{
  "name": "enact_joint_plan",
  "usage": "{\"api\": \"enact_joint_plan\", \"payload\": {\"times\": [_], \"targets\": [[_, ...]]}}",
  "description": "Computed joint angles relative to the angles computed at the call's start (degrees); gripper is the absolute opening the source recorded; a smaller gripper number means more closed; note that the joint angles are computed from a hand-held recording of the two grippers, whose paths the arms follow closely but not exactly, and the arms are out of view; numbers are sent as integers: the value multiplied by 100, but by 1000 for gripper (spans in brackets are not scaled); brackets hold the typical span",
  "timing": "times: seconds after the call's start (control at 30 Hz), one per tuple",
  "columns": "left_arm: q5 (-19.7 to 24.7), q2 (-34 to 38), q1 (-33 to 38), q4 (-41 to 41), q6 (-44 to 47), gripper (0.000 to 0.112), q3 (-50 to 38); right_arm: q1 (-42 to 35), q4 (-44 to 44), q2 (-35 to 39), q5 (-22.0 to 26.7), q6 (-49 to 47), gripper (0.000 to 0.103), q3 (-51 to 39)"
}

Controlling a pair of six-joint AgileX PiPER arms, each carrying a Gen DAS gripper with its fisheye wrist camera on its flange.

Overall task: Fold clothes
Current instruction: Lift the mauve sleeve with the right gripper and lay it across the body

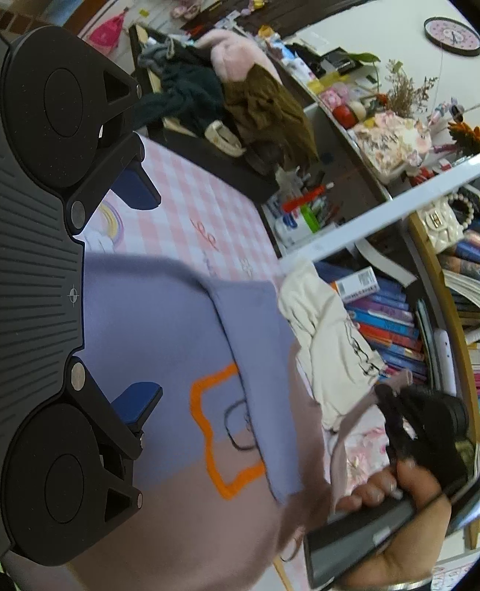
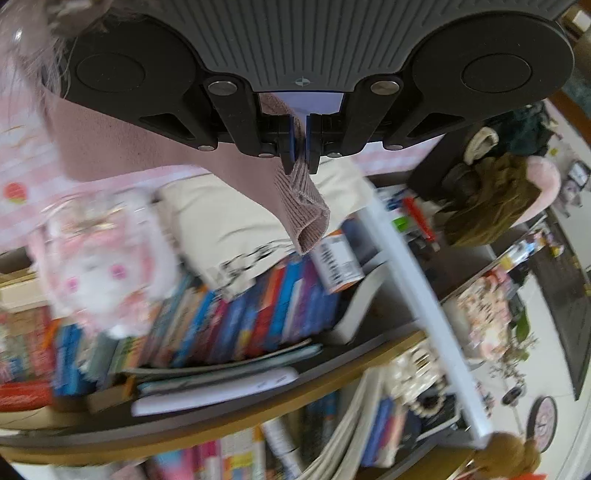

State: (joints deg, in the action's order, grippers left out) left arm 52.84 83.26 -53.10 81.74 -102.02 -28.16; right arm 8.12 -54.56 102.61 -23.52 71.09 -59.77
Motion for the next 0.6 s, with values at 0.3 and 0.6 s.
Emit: {"api": "enact_joint_plan", "payload": {"times": [0.3, 0.6], "targets": [[143, -378, 140, -180, 342, 101, 391, 711, -463, 724, 341, 663, 6, -645], [-344, -259, 554, 229, 224, 101, 291, 415, -2084, 1000, -342, 2018, 36, -893]]}}
